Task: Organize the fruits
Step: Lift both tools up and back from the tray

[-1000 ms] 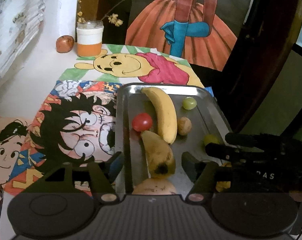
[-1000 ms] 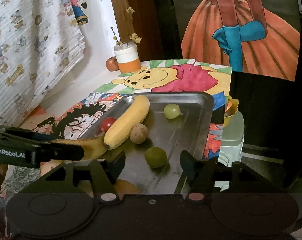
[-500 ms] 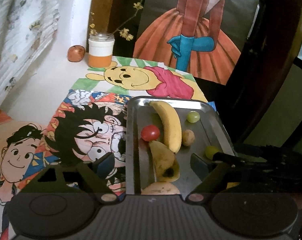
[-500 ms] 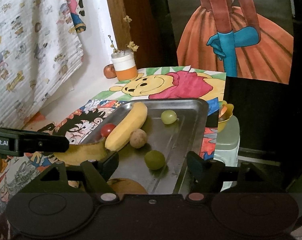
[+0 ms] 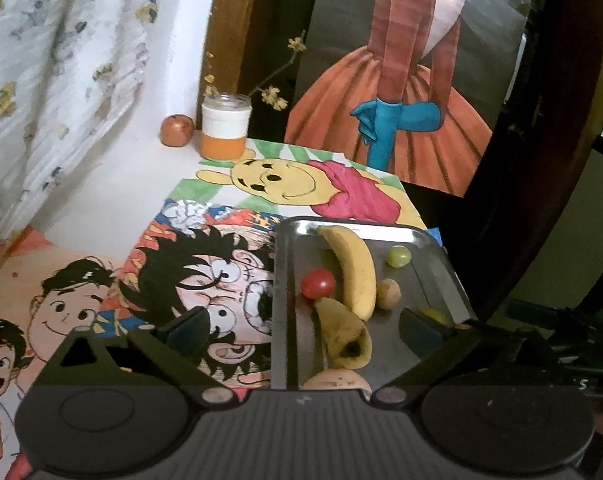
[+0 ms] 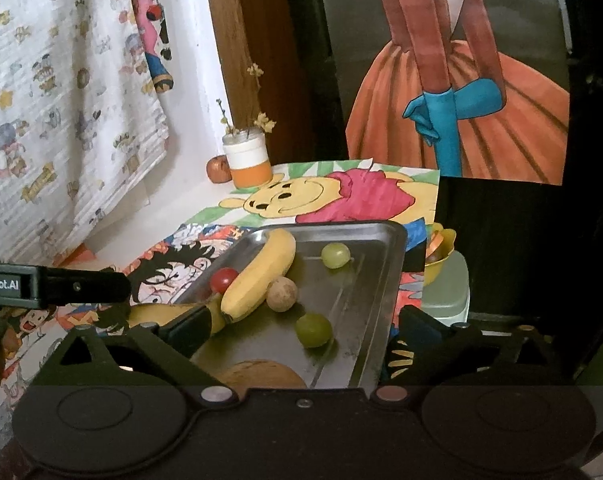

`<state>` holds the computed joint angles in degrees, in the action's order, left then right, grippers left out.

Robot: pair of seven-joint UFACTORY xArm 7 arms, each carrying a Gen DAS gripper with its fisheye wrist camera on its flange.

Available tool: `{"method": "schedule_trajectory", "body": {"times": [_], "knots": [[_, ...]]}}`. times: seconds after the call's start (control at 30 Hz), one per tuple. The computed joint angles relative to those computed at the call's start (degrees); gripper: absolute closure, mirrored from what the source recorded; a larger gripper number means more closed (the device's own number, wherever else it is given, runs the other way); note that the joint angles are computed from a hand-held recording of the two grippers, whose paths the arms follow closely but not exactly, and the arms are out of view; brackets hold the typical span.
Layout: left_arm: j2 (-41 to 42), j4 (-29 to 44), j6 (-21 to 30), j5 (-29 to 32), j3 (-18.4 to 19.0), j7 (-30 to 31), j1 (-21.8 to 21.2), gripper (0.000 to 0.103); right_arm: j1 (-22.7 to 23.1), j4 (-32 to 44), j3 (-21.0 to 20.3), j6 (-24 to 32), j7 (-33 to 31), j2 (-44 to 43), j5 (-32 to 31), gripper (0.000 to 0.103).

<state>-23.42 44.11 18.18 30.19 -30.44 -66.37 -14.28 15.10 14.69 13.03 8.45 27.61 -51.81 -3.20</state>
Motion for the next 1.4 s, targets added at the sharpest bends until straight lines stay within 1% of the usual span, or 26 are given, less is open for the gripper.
{"method": "schedule_trajectory", "body": {"times": [0.13, 0.3, 0.47, 0.67, 1.03, 1.4], "knots": [[-1.7, -0.8, 0.6, 0.6, -0.9, -1.8, 0.8, 0.000, -1.1, -0.4, 2.1, 1.1, 2.3, -2.5, -0.1, 0.001], [-4.5, -2.1, 2.3, 0.7, -2.3, -4.3, 1.6, 0.000, -2.9, -0.7, 5.3, 3.9, 5.9, -6.5, -1.5, 0.001], [-7.9, -4.5, 2.5, -0.1, -3.2, -6.3, 2.1, 0.000, -3.1, -0.5, 8.2, 7.6, 9.4, -10.5, -3.4, 0.001], [-11.6, -6.4, 3.1, -0.8, -4.7, -6.6, 2.8, 0.000, -3.3, 0.1, 12.2, 11.4, 14.0, -14.8, -6.1, 0.001], [-17.9, -10.8, 2.3, -4.2, -5.9, -6.2, 2.6, 0.000, -1.0, 1.3, 17.2, 17.6, 22.1, -18.9, -9.4, 0.001], [-24.4, -15.0, 3.8, -7.4, -6.2, -4.0, 0.2, 0.000, 2.9, 2.0, 19.6, 23.0, 28.3, -21.5, -10.8, 0.001]]}}
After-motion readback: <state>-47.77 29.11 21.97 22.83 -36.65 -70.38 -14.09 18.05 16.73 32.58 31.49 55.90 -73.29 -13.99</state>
